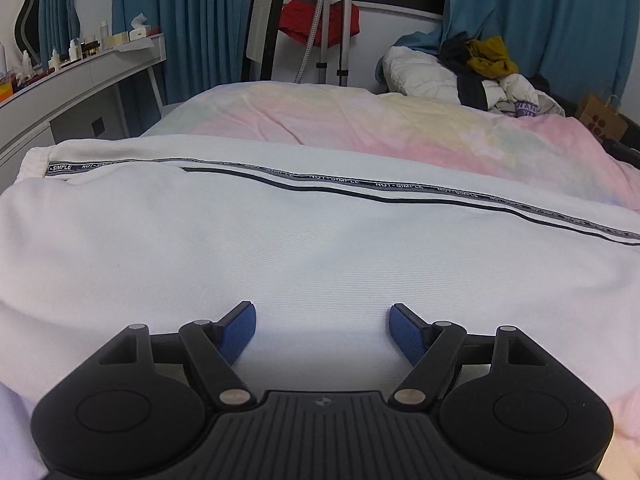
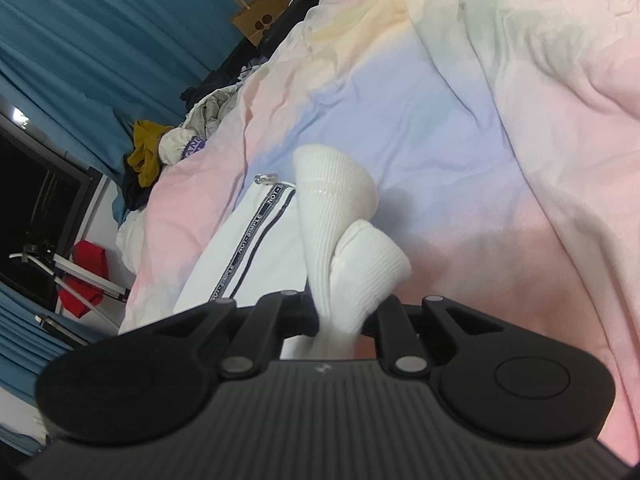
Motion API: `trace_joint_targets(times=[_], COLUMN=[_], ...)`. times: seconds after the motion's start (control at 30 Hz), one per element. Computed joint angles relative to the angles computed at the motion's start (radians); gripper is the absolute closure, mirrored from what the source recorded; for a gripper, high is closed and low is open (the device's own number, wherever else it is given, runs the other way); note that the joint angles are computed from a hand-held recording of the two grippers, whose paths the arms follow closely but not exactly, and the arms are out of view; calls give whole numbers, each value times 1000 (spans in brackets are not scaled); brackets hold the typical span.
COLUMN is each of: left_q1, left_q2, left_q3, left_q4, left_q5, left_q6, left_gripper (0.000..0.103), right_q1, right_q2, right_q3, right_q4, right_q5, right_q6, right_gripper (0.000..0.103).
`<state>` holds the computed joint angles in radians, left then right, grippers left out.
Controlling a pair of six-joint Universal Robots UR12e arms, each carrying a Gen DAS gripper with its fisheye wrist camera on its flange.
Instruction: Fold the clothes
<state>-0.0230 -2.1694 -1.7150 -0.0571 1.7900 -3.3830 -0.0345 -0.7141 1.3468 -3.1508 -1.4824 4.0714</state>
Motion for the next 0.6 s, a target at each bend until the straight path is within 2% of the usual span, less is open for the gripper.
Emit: trace_joint_targets(times=[0.27,0.6], left_q1=[2,4], left_q2=[6,0], left_q3=[-3,2], left_q4=[-2,-1], left_q5=[1,-10], left_q6=[-5,16], left_gripper=[27,26], right_q1=[5,33], right_q2=[-2,8], right_q3=[3,-22], right_q4=[-27,-48], right_q5=[-13,-114], right_q6=[-19,-133], right_gripper=[91,91])
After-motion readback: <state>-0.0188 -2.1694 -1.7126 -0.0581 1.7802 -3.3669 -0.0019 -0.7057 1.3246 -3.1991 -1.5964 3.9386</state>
